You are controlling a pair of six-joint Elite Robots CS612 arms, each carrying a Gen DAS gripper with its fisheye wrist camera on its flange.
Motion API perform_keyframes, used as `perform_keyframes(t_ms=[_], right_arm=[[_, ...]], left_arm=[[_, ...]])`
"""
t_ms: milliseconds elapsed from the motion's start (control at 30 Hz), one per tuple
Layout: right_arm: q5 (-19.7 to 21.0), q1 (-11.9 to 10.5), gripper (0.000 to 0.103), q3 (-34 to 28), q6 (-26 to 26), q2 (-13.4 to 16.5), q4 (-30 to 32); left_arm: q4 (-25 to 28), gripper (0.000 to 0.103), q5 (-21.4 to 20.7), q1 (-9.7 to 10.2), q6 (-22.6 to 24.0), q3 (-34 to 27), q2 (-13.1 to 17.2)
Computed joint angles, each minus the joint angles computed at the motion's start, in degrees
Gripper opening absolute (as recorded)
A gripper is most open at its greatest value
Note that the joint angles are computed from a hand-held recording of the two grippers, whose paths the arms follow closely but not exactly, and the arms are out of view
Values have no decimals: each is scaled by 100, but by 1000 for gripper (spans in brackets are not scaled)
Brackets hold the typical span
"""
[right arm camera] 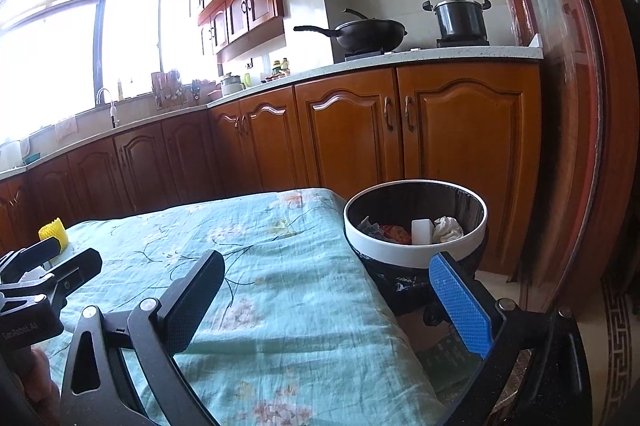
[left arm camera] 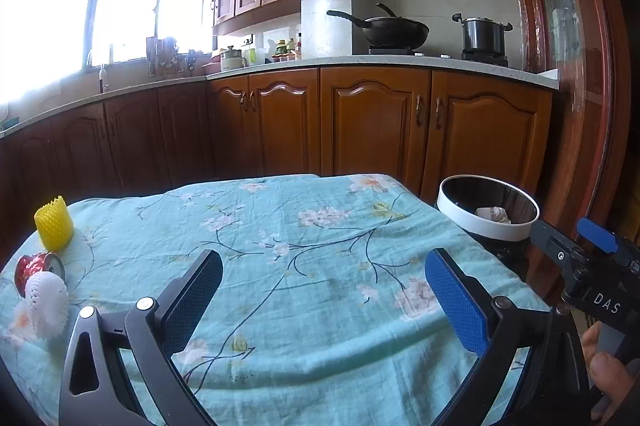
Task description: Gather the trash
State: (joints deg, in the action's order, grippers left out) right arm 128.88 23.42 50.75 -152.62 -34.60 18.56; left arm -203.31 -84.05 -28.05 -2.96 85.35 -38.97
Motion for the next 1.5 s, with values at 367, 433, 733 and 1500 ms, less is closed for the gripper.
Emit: perform_keyframes(t_ms=[367, 433, 733, 1500], right_arm=[[15, 8, 103, 67, -80, -46, -123], [26, 11, 103, 76, -103, -52, -149], [27, 12, 103, 127, -117, -88, -204], [53, 36, 103, 158, -211, -130, -285]], left_arm=[[-88, 102, -47, 43, 45, -52, 48], [-125, 102, -55, 51, 55, -59, 58], [-191, 102, -146, 77, 134, -90, 98], [-155, 102, -277, 117, 155, -109, 100]])
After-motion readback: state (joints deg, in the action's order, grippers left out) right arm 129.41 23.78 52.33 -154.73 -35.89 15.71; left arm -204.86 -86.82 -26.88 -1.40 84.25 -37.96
